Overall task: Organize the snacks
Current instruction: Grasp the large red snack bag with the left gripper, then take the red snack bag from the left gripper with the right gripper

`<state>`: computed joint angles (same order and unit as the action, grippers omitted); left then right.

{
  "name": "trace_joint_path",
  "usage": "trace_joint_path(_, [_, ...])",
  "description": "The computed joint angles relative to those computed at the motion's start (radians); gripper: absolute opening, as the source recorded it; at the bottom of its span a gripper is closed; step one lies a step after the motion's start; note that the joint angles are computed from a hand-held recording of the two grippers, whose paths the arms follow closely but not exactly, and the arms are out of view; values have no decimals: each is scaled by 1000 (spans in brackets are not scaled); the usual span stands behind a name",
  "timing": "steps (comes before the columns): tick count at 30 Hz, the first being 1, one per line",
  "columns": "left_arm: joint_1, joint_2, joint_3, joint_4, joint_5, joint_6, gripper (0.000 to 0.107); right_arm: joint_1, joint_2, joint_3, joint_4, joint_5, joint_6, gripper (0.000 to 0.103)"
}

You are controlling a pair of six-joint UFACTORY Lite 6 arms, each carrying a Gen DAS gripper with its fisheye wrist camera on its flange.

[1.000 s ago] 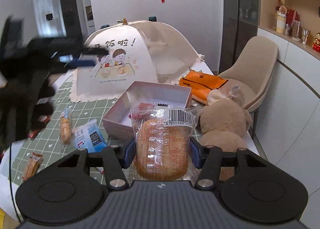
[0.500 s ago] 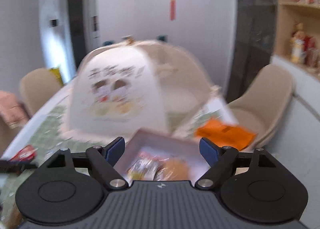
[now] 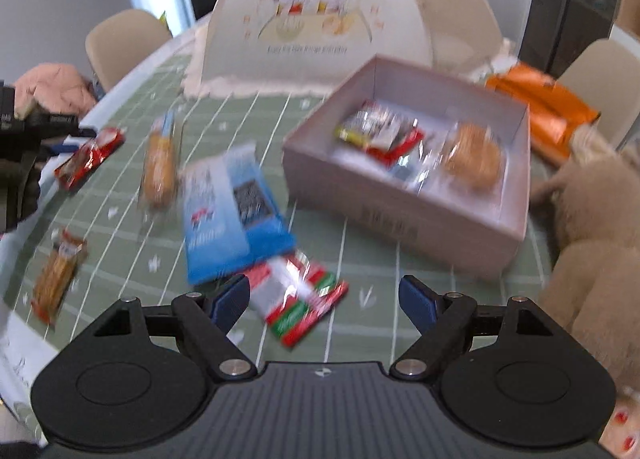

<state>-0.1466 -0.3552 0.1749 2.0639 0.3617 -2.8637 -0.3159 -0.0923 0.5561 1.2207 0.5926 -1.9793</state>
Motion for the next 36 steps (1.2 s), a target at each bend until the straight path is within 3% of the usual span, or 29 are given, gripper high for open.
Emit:
trace_joint_path(2, [-85,-4,-4,-12,-4,17,55,-23,-4,-22,-35,18,-1,82])
trace_joint_path(8, [-491,91,50,-228,111,24,56,-14,-58,-116,30,-30,-135,82])
trace_joint_path(11, [-703,168,126,-429,178,75,55,9,-89,-138,42,-19,-143,82])
trace_joint_path(14, [-823,183,147,-464,181,-39,55,54,-134,-161,44,-7,-129,82])
trace_joint_path(17, [-886,94,109,-462,139,-140,54,140,-169,-175,30,10,-55,82])
trace_joint_path(20, [-1091,-40,80,-733,289,4,54,295,-224,-221,96,-14,-45,82])
trace_joint_path(24, [-1375,-124,140,-1074,490,319,54,569,-190,-230,318,-108,-148,82])
trace_joint_path(29, [-1568,-11,247,-1312,533,481,54,864,5,-150,805,-198,-542,82])
trace_joint_path(32, [-1629,6,287,-1406,563,424,52,967,126,-76,1094,-246,-799,82])
trace_joint_path(36, [-1717,-107,211,-1248,489,66,51,955,143,-86,1077,-266,-836,82])
